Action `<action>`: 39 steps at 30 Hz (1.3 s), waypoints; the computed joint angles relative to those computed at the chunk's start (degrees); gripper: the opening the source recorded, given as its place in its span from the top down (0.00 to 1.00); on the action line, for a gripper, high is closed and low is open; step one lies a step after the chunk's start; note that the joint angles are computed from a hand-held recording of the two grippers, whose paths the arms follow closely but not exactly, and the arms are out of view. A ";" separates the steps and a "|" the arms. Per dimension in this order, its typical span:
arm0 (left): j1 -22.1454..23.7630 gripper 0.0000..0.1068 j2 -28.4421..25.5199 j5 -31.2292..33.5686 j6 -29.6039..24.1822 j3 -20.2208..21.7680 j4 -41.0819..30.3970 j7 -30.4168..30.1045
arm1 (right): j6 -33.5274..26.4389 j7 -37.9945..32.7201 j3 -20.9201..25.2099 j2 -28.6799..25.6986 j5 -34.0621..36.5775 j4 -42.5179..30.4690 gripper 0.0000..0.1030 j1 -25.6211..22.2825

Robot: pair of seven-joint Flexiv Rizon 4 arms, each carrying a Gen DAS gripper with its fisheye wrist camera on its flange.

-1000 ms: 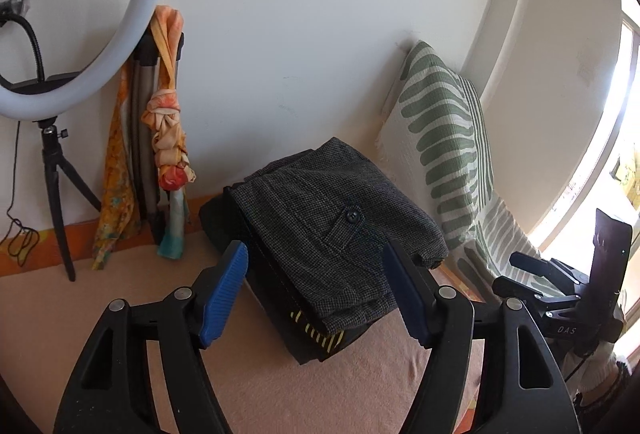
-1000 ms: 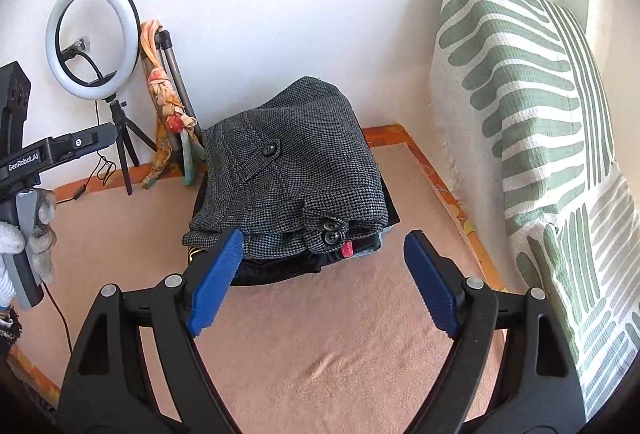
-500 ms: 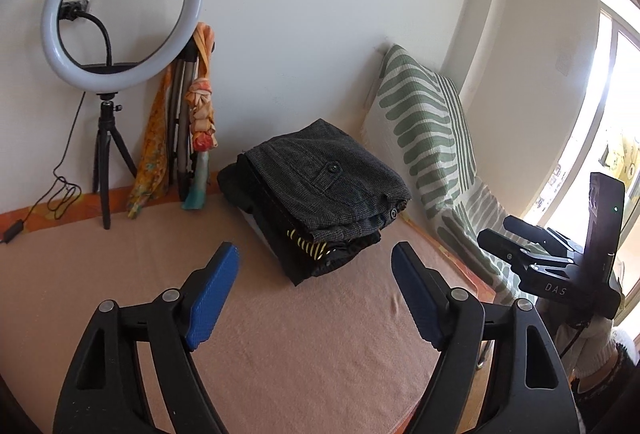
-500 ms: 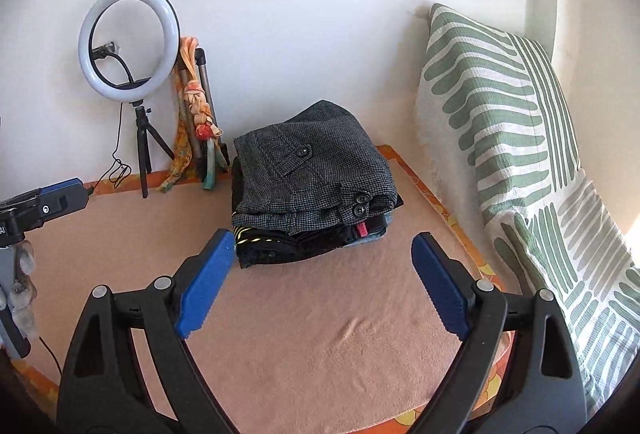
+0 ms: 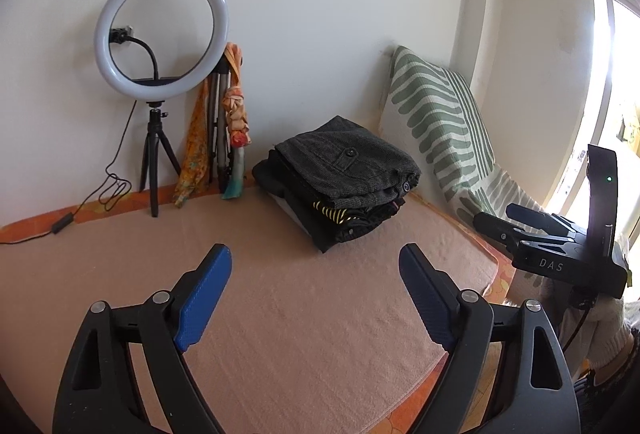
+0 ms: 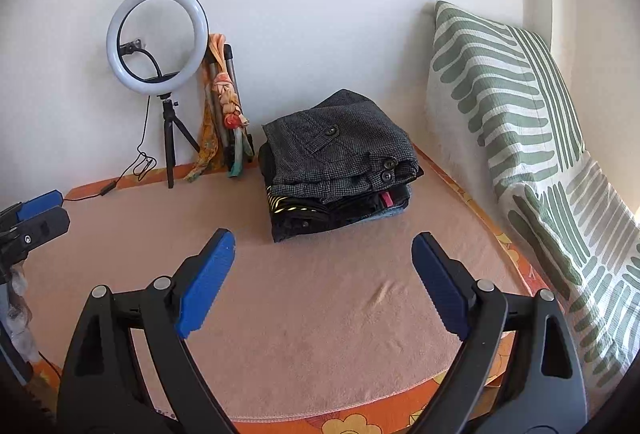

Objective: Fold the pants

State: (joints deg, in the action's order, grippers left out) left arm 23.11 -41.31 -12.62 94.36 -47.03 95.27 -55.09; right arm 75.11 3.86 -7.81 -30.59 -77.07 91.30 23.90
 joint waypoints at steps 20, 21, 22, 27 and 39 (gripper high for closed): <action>-4.12 0.19 4.27 9.37 6.40 9.27 5.25 -6.90 | 0.16 8.55 1.32 -0.82 -7.76 1.40 0.10 -1.47; -4.54 0.19 4.43 9.31 6.48 9.87 5.24 -7.10 | 0.27 8.42 1.42 -0.87 -7.78 1.33 0.10 -1.63; -4.89 0.19 4.48 9.34 6.71 10.34 5.19 -7.24 | 0.27 8.78 1.42 -0.90 -8.08 1.32 0.10 -1.64; -8.06 0.19 5.82 8.43 5.27 14.67 4.77 -7.89 | 0.16 8.62 1.71 -0.94 -7.75 1.29 0.10 -1.84; -8.35 0.04 6.56 8.81 6.90 15.32 5.61 -7.73 | 0.05 9.51 1.90 -1.00 -8.39 1.35 0.10 -1.82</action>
